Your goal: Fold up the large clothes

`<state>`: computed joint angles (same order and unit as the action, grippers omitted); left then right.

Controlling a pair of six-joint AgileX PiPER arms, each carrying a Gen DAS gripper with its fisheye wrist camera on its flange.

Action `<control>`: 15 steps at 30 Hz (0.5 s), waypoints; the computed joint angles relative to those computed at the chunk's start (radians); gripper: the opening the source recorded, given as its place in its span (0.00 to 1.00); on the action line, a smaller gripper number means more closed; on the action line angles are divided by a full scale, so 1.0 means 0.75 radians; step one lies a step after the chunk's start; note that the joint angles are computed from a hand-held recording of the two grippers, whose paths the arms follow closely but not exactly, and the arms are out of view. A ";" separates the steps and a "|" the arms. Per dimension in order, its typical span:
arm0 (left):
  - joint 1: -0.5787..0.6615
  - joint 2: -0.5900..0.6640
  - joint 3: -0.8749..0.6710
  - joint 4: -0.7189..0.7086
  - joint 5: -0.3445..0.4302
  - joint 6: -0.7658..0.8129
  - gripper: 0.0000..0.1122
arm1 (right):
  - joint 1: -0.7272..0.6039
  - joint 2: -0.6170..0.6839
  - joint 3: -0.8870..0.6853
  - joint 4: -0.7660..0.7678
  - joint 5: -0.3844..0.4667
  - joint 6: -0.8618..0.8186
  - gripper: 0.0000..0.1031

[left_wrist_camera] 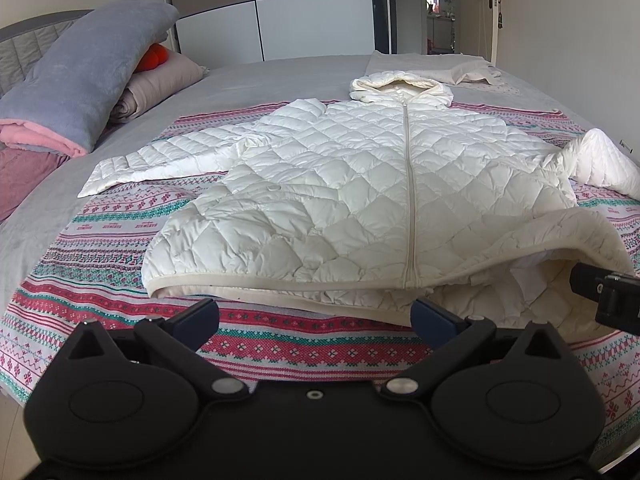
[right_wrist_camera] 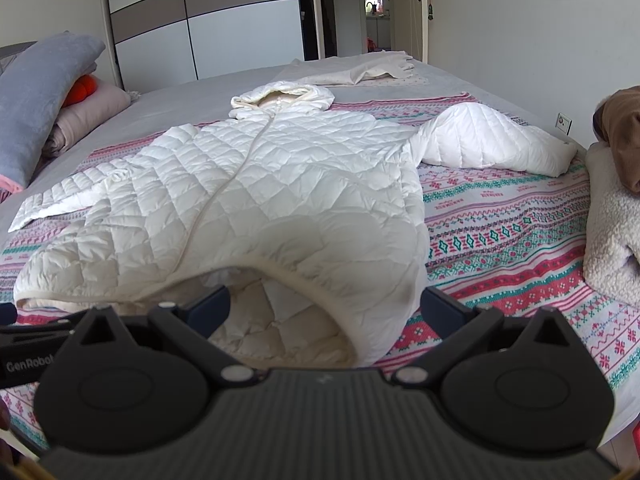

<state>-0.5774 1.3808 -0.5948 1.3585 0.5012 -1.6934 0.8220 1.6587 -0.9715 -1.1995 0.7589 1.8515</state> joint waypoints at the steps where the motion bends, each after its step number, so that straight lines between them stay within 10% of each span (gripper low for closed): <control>1: 0.000 0.000 0.000 -0.001 0.001 0.001 0.92 | 0.000 0.000 0.000 0.000 0.000 0.000 1.00; 15: 0.031 -0.005 0.010 0.023 -0.013 -0.004 0.92 | 0.008 -0.007 -0.003 0.013 0.020 -0.018 1.00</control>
<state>-0.5541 1.3769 -0.5873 1.3756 0.4913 -1.6965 0.8276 1.6538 -0.9735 -1.1901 0.7740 1.8383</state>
